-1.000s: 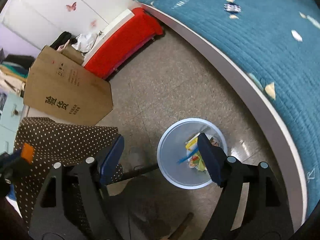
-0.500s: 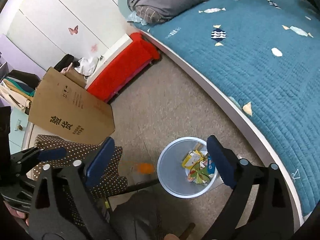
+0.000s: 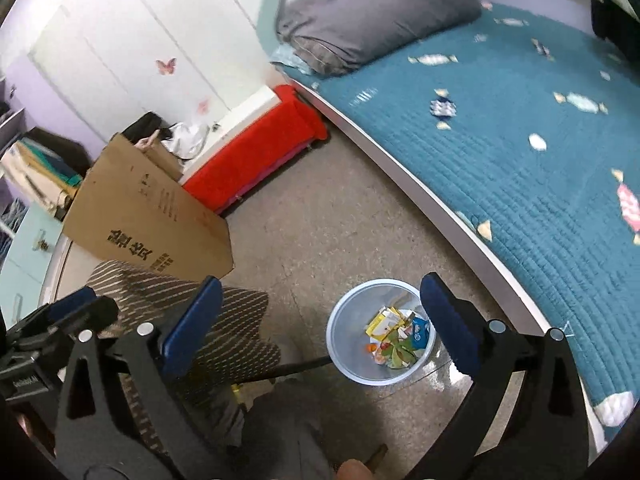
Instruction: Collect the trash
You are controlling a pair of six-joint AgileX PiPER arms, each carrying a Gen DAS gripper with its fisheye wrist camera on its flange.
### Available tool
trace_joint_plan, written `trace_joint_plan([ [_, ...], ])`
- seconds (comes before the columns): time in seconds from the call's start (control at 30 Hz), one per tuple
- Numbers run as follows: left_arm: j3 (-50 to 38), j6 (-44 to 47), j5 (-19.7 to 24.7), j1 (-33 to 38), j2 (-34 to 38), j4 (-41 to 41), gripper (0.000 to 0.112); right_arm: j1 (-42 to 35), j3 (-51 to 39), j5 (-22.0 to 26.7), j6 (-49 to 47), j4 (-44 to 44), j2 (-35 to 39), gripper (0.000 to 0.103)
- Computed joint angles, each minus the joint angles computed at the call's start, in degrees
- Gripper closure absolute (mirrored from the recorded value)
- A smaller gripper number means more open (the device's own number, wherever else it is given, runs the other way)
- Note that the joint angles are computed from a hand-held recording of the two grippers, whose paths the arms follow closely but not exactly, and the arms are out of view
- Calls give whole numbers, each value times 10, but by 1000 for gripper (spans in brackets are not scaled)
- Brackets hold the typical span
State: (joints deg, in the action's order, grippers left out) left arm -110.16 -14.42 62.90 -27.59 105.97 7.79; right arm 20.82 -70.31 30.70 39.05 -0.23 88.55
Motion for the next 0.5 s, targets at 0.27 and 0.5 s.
trace_joint_plan([
  [0.27, 197, -114, -73, -18, -235, 116, 17, 162, -84, 122, 180, -207, -62, 6],
  [0.5, 261, -250, -18, -88, -379, 289, 17, 344, -196, 253, 283, -370, -57, 6],
])
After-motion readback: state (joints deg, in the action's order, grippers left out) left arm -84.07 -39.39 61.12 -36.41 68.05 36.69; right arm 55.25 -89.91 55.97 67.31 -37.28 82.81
